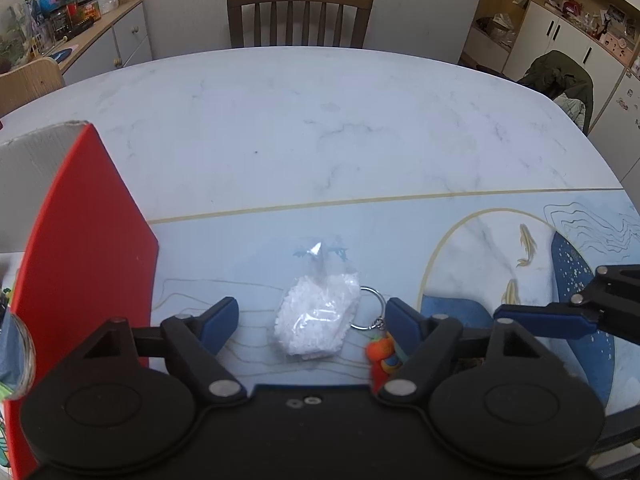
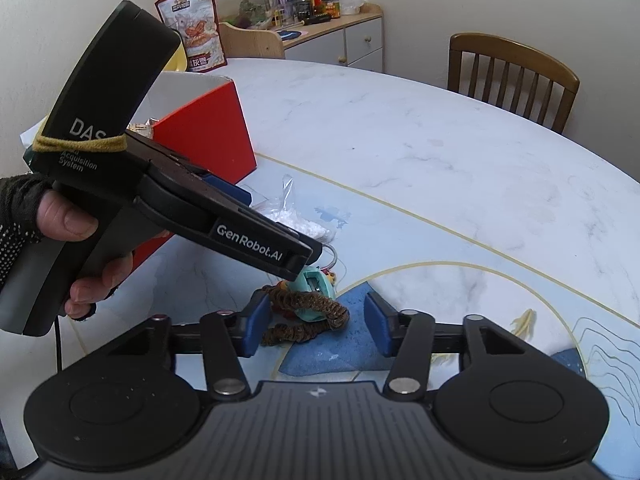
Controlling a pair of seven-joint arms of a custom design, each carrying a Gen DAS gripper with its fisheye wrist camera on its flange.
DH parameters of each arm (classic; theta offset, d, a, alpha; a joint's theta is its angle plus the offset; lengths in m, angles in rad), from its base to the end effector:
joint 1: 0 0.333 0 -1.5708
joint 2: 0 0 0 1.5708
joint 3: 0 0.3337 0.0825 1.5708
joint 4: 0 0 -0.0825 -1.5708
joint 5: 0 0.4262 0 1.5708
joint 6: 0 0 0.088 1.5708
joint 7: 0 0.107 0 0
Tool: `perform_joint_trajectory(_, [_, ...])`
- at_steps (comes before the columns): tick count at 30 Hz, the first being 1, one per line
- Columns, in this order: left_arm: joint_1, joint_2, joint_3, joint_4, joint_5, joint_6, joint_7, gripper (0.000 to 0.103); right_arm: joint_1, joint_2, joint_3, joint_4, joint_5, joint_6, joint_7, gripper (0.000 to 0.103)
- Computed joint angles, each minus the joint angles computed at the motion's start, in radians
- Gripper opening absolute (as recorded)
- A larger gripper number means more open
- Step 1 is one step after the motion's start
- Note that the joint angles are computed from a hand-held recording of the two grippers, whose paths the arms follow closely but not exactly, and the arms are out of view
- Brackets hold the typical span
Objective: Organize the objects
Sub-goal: 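Grasp the white bead bag with the left tool while the right tool grasps the teal keychain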
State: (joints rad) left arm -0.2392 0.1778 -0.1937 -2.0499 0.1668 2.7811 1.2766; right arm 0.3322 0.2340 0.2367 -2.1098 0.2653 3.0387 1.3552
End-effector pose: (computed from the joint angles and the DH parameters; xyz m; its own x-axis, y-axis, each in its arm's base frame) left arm 0.5966 -0.2789 0.4090 -0.2777 -0.9589 0.0577 -0.8231 0.2065 -0.5290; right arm 0.5654 0.3301 0.3751 0.5139 -0.8513 -0.1060 -0.6888 -0.3358 -0.6425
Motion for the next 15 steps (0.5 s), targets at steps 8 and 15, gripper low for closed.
perform_joint_trajectory(8, [-0.001,0.014,0.0,0.007,-0.004,-0.005,-0.001,0.055,-0.03,0.006,0.034,0.001,0.05,0.002,-0.061,0.036])
perform_joint_trajectory(15, [0.007,0.014,-0.01,-0.001,-0.038,0.016,0.048,0.037,-0.02,-0.011,0.029,-0.018,0.063,0.015,-0.067,0.028])
